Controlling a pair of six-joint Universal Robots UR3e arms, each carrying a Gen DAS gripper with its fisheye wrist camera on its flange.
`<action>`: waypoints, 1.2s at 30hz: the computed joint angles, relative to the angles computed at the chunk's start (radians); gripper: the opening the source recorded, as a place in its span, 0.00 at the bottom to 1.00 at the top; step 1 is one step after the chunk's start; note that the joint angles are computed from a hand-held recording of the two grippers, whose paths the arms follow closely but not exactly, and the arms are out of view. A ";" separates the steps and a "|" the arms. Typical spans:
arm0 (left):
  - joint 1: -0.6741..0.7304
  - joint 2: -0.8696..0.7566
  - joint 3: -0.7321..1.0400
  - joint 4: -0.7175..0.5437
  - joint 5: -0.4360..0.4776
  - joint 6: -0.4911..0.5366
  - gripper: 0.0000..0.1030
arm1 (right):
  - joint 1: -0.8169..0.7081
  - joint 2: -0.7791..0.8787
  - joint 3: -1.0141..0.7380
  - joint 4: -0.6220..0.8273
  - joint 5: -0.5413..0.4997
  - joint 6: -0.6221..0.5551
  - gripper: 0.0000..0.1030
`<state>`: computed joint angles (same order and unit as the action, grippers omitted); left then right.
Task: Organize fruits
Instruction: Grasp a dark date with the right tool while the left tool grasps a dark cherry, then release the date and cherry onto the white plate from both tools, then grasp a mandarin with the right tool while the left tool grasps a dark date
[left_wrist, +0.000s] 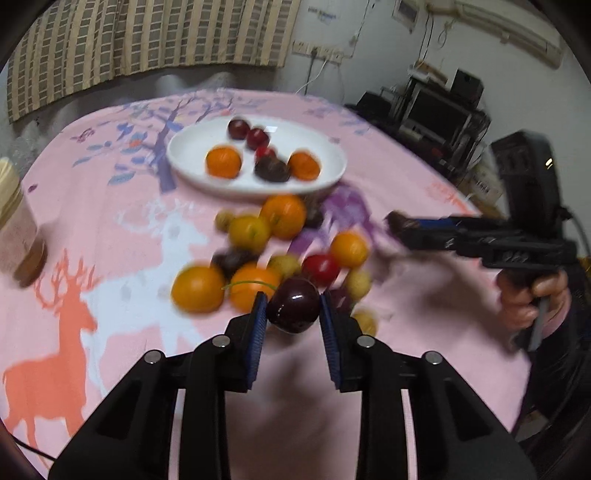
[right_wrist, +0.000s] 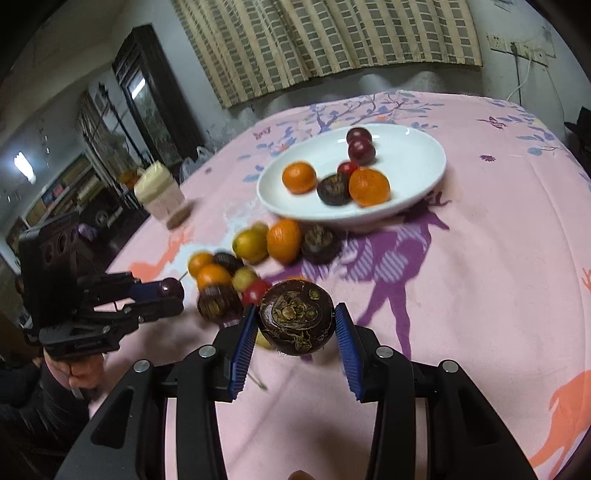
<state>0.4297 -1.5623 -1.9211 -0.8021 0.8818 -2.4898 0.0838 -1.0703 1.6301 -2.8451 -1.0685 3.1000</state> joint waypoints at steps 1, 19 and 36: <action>-0.026 -0.040 0.074 0.014 0.000 -0.058 0.28 | 0.003 0.022 -0.047 0.005 -0.002 0.030 0.42; -0.251 -0.746 1.082 -0.059 0.317 -0.507 0.83 | 0.059 0.516 -0.880 0.148 -0.275 0.226 0.58; 0.028 -0.073 -0.060 0.470 0.194 -0.418 0.96 | 0.111 0.148 -0.189 0.032 -0.168 0.103 0.50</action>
